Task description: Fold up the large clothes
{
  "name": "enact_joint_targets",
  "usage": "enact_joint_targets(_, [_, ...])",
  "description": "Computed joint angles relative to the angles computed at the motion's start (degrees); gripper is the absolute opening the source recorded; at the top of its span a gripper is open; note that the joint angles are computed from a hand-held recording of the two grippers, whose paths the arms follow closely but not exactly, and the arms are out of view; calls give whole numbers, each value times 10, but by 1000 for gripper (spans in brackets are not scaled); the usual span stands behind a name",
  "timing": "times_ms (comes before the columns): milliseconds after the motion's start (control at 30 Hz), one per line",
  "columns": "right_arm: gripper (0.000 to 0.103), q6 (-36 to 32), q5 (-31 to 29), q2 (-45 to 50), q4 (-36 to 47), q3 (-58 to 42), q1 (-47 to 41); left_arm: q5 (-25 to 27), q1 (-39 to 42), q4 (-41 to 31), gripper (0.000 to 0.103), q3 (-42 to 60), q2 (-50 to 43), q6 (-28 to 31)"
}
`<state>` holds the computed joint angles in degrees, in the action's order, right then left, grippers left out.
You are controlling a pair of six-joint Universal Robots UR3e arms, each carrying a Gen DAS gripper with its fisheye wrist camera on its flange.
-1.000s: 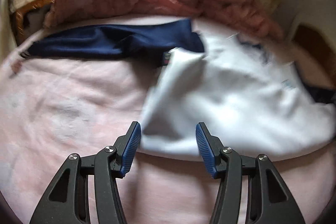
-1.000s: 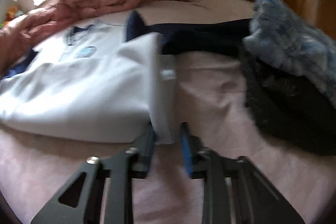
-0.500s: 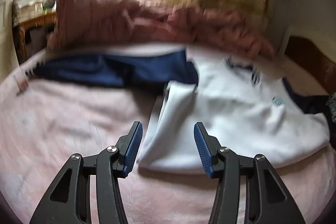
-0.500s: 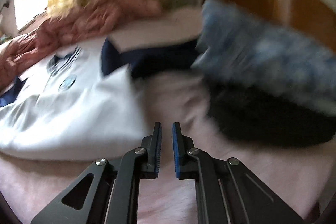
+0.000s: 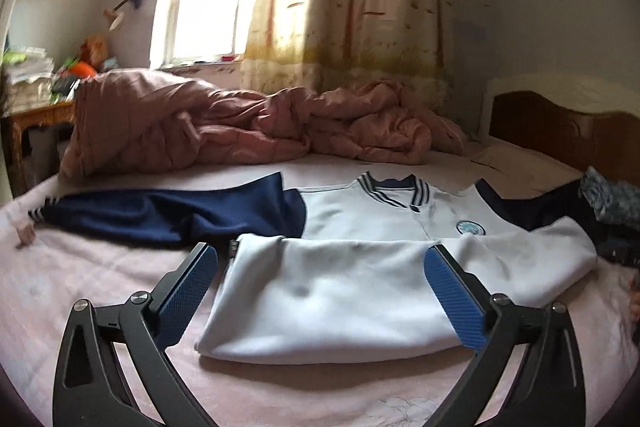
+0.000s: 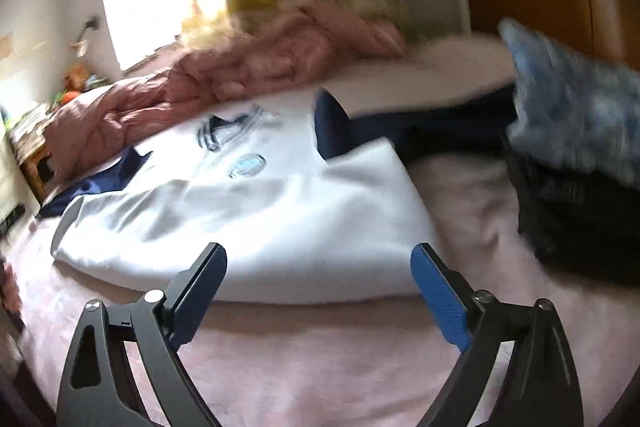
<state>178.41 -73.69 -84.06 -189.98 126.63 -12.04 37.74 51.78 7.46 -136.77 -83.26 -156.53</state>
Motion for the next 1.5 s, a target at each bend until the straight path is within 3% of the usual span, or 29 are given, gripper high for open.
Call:
enact_joint_targets(100, [96, -22, -53, 11, -23, -13, 46, -4, -13, -43, 103, 5, 0, 45])
enact_joint_targets(200, [103, -11, -122, 30, -14, -41, 91, 19, -30, 13, 103, -16, -10, 23])
enact_joint_targets(267, [103, -7, -125, 34, 15, -57, 97, -18, -21, 40, 103, -39, -18, 9])
enact_joint_targets(333, [103, 10, -108, 33, 7, -48, 85, -22, -28, 45, 103, -52, -19, -4])
enact_joint_targets(433, [103, 41, -134, 31, -49, -17, 78, 65, -82, 70, 103, -46, -35, -25])
enact_joint_targets(500, [103, 53, -142, 24, -44, -14, 75, 174, -149, 53, 103, -14, -48, -26])
enact_joint_targets(533, [103, 52, -122, 13, -15, -18, 66, 207, -170, 11, 103, 3, -45, -19])
enact_joint_targets(600, [103, 54, -32, -13, 73, -26, 31, 183, -172, -127, 103, 38, -32, -1])
enact_joint_targets(633, [103, 71, 45, -23, 130, -25, 1, 179, -172, -180, 103, 53, -29, -7])
enact_joint_targets(667, [103, 92, 87, -21, 150, -19, -13, 193, -183, -228, 103, 75, -37, -33])
enact_joint_targets(733, [103, 125, 131, -4, 150, -10, -20, 286, -236, -289, 101, 136, -82, -125])
enact_joint_targets(767, [103, 132, 136, 13, 151, -20, -12, 316, -255, -317, 101, 167, -112, -169])
enact_joint_targets(833, [103, 145, 90, 47, 134, -53, 24, 340, -272, -273, 101, 173, -133, -205])
enact_joint_targets(967, [101, 221, 62, 123, 121, -121, 49, 266, -236, -264, 101, 199, -169, -228])
enact_joint_targets(1000, [98, 230, 44, 141, 114, -139, 57, 261, -230, -246, 98, 204, -181, -242])
enact_joint_targets(1067, [80, 229, -43, 179, 126, -196, 99, 349, -256, -193, 69, 228, -215, -284])
enact_joint_targets(1100, [79, 225, -77, 194, 150, -228, 116, 373, -263, -192, 64, 249, -234, -291])
enact_joint_targets(1133, [75, 224, -107, 213, 165, -257, 132, 380, -265, -190, 49, 259, -241, -295])
enact_joint_targets(1167, [64, 225, -114, 214, 167, -262, 135, 376, -260, -174, 36, 249, -234, -291])
enact_joint_targets(1200, [55, 227, -118, 216, 161, -265, 135, 339, -242, -150, 21, 221, -217, -269])
enact_joint_targets(1233, [26, 232, -120, 215, 146, -258, 131, 329, -238, -132, 18, 199, -198, -245])
enact_joint_targets(1333, [21, 215, -121, 201, 132, -242, 127, 314, -219, -88, 17, 103, -88, -163])
enact_joint_targets(1400, [20, 194, -136, 174, 136, -224, 133, 276, -179, -145, 17, 61, -4, -139])
enact_joint_targets(1500, [20, 153, -103, 99, 145, -155, 114, 241, -117, -232, 18, 6, 111, -93])
